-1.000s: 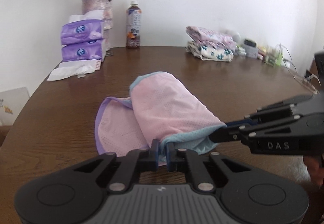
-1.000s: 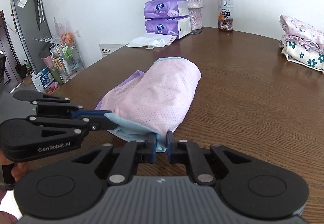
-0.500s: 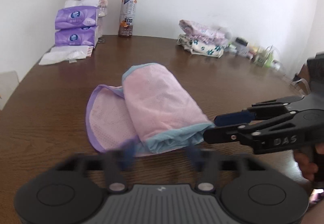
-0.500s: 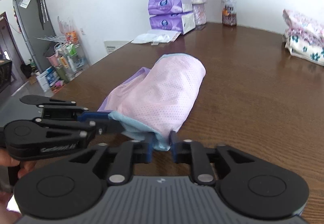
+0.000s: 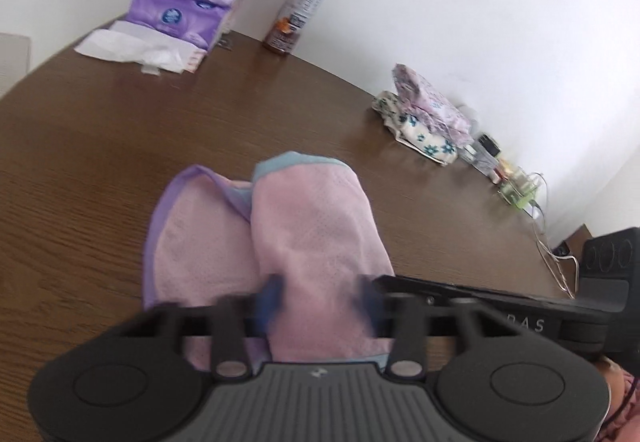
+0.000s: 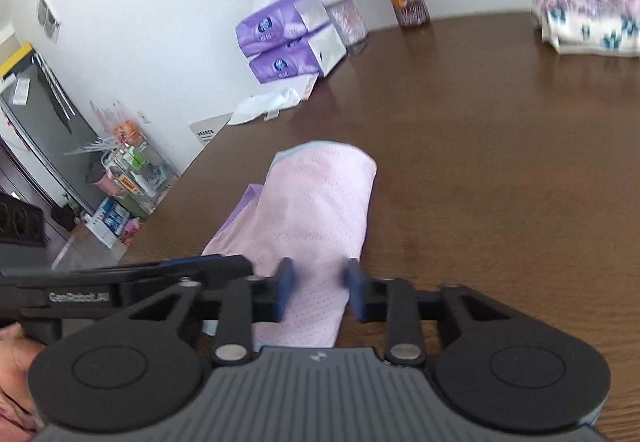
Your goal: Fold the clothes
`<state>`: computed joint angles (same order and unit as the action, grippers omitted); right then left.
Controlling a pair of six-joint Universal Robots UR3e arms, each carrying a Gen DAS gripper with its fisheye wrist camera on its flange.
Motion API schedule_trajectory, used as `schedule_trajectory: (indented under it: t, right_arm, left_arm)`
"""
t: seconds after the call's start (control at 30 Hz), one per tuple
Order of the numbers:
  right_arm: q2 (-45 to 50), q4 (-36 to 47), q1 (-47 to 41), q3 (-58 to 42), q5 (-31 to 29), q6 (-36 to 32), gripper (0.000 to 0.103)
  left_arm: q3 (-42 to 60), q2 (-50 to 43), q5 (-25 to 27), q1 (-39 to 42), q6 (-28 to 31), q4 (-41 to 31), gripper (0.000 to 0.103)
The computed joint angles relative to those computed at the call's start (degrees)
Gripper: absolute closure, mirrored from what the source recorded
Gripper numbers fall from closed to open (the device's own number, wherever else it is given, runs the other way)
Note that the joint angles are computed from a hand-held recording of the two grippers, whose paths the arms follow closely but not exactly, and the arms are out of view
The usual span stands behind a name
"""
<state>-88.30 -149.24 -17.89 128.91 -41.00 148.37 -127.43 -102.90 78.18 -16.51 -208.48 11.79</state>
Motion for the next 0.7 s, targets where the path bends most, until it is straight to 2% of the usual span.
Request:
schedule_trajectory:
  t: [0.03,0.07,0.1,0.17,0.2,0.23,0.27,0.3,0.33,0.37,0.4,0.43,0.47,0.5,0.57,0.6,0.67,0.7]
  right_arm:
    - [0.83,0.02,0.13,-0.28,0.10,0.46,0.079]
    - [0.79,0.18,-0.08,-0.20,0.43,0.23,0.079]
    - [0.78,0.20,-0.25,-0.17,0.75,0.15,0.079]
    - [0.94,0.25,-0.74,-0.45,1.41,0.29,0.077]
    - [1.39,-0.69,-0.83,-0.63,1.57,1.23,0.070]
    - [2.36,-2.11,-0.62,-1.06,1.51,2.63,0.069]
    - [3.33,-3.51,-0.39,-1.52,1.44,4.05,0.069]
    - [4.46,-4.47,0.14,-2.33,1.15,5.56,0.069]
    - [5.15,-4.73,0.44,-2.74,1.18,6.27,0.069]
    - [5.84,-4.98,0.74,-3.16,1.20,6.99,0.071]
    - [6.53,-5.23,1.03,-3.58,1.23,7.70,0.081]
    - [6.60,-5.28,1.26,-3.61,1.29,7.81,0.082]
    - [6.45,-5.92,1.24,-3.34,1.46,8.01,0.082]
    - [6.30,-6.56,1.22,-3.05,1.64,8.19,0.082]
    - [6.63,-7.49,0.88,-3.32,2.11,9.17,0.081]
    - [7.10,-8.30,0.97,-3.76,2.03,10.17,0.077]
    - [8.89,-9.54,1.56,-5.30,1.88,12.54,0.075]
    - [9.86,-10.09,1.94,-6.12,1.81,13.65,0.075]
  left_arm:
    - [-0.13,-0.07,-0.14,0.12,0.30,0.22,0.071]
    - [-0.17,-0.14,-0.11,0.21,0.42,0.38,0.066]
    - [0.06,-0.23,0.36,0.22,0.09,0.41,0.045]
    - [0.56,-0.53,1.47,0.17,-0.53,0.67,0.026]
    - [0.91,-0.98,2.18,0.05,-0.59,1.25,0.028]
    - [1.39,-1.29,2.16,0.17,-0.39,1.17,0.029]
    - [1.91,-1.55,2.11,0.22,0.01,0.86,0.042]
    - [2.53,-1.66,2.00,0.10,0.94,0.00,0.066]
    - [3.16,-1.77,1.89,-0.03,1.87,-0.88,0.073]
    - [3.62,-1.82,1.72,-0.07,2.67,-1.55,0.075]
    - [3.62,-1.70,1.39,0.07,3.10,-1.66,0.075]
    - [3.55,-1.54,1.08,0.27,3.33,-1.66,0.074]
    - [3.29,-1.28,0.79,0.66,2.92,-1.32,0.067]
    - [3.19,-1.06,0.80,1.05,2.14,-1.07,0.048]
    - [4.47,-1.15,3.91,0.49,0.32,-2.03,0.027]
    - [5.24,-1.44,5.22,0.28,-0.10,-2.40,0.028]
    - [6.80,-2.71,4.36,1.17,-0.01,-2.85,0.029]
    - [7.55,-3.46,3.57,1.73,0.07,-3.04,0.034]
